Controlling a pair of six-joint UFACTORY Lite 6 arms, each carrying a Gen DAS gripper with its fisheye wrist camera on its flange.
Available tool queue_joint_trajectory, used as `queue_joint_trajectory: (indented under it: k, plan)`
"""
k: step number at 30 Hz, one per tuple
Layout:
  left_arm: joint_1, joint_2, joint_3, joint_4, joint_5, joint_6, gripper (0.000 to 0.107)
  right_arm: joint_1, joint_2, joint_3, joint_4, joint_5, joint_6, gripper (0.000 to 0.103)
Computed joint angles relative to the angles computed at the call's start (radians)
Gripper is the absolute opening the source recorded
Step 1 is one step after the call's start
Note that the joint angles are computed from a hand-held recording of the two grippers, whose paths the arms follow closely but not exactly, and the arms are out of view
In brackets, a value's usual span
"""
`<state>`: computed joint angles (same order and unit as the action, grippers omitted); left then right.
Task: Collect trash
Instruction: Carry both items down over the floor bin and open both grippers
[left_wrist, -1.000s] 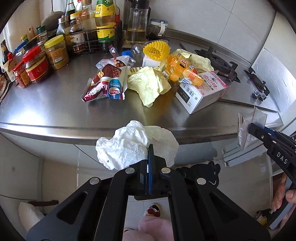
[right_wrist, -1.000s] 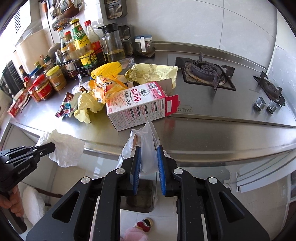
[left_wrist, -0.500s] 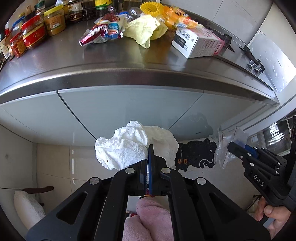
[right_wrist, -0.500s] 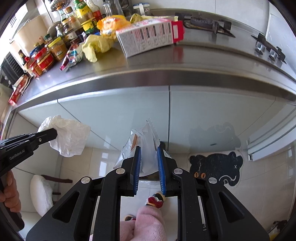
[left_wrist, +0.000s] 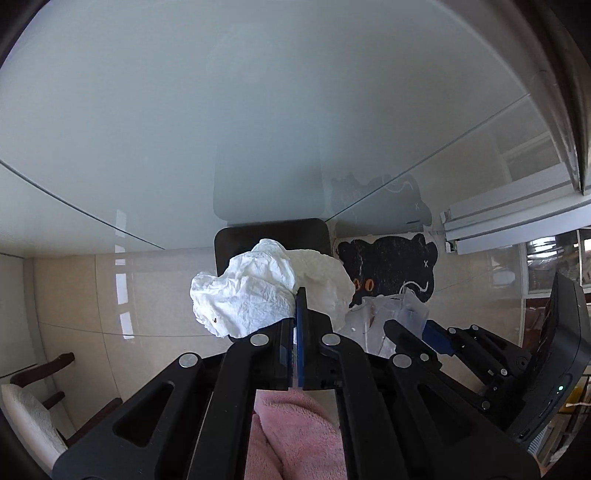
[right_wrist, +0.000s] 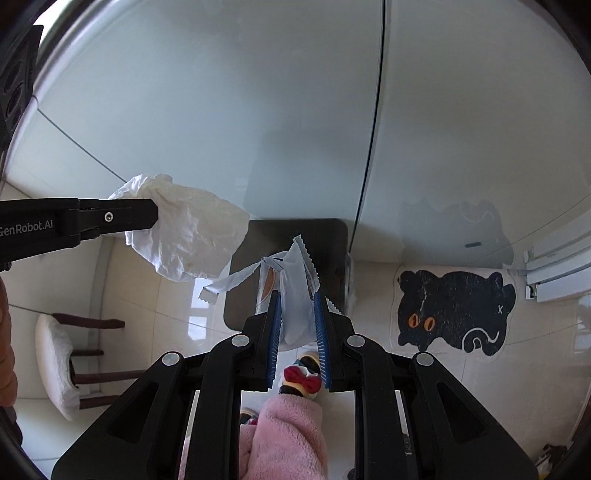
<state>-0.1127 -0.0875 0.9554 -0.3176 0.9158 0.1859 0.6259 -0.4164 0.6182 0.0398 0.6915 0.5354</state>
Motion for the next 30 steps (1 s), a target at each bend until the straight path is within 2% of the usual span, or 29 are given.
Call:
queue_joint_trajectory:
  k: [5, 10, 11, 12, 13, 14, 16, 18, 19, 21, 22, 24, 26, 30]
  plan:
    - [0.003, 0.185, -0.011, -0.058, -0.114, 0.06, 0.0, 0.001, 0.197, -0.03, 0.082, -0.164, -0.092, 0.019]
    - [0.005, 0.307, 0.007, -0.067, -0.174, 0.082, 0.001, -0.02, 0.301, -0.024, 0.169, -0.222, -0.179, 0.023]
    - [0.008, 0.317, 0.006, -0.066, -0.182, 0.088, 0.003, -0.008, 0.31, -0.008, 0.166, -0.21, -0.161, 0.026]
    - [0.007, 0.32, 0.004, -0.061, -0.189, 0.085, 0.011, -0.018, 0.326, -0.011, 0.17, -0.226, -0.176, 0.027]
    - [0.002, 0.326, -0.003, -0.067, -0.204, 0.086, 0.014, -0.021, 0.336, -0.008, 0.17, -0.23, -0.179, 0.033]
    - [0.007, 0.323, -0.007, -0.074, -0.202, 0.094, 0.017, -0.029, 0.341, -0.009, 0.196, -0.237, -0.209, 0.042]
    - [0.016, 0.321, -0.016, -0.083, -0.203, 0.106, 0.02, -0.038, 0.346, -0.004, 0.208, -0.242, -0.229, 0.052]
    - [0.02, 0.325, -0.008, -0.072, -0.203, 0.1, 0.023, -0.043, 0.362, 0.01, 0.221, -0.24, -0.251, 0.055]
    - [0.019, 0.32, -0.006, -0.063, -0.201, 0.092, 0.024, -0.047, 0.364, 0.015, 0.229, -0.237, -0.265, 0.062]
    - [0.002, 0.299, -0.005, -0.041, -0.204, 0.057, 0.036, -0.041, 0.36, 0.03, 0.206, -0.213, -0.258, 0.074]
    - [0.004, 0.286, -0.004, -0.033, -0.205, 0.051, 0.04, -0.037, 0.349, 0.033, 0.196, -0.201, -0.254, 0.083]
    - [0.007, 0.243, -0.01, -0.018, -0.197, 0.03, 0.054, -0.036, 0.327, 0.036, 0.175, -0.177, -0.247, 0.089]
    - [0.012, 0.194, -0.014, 0.002, -0.182, 0.005, 0.069, -0.032, 0.292, 0.045, 0.141, -0.134, -0.213, 0.1]
    - [0.029, 0.083, 0.004, 0.039, -0.101, -0.035, 0.085, -0.033, 0.185, 0.087, 0.052, -0.01, -0.126, 0.1]
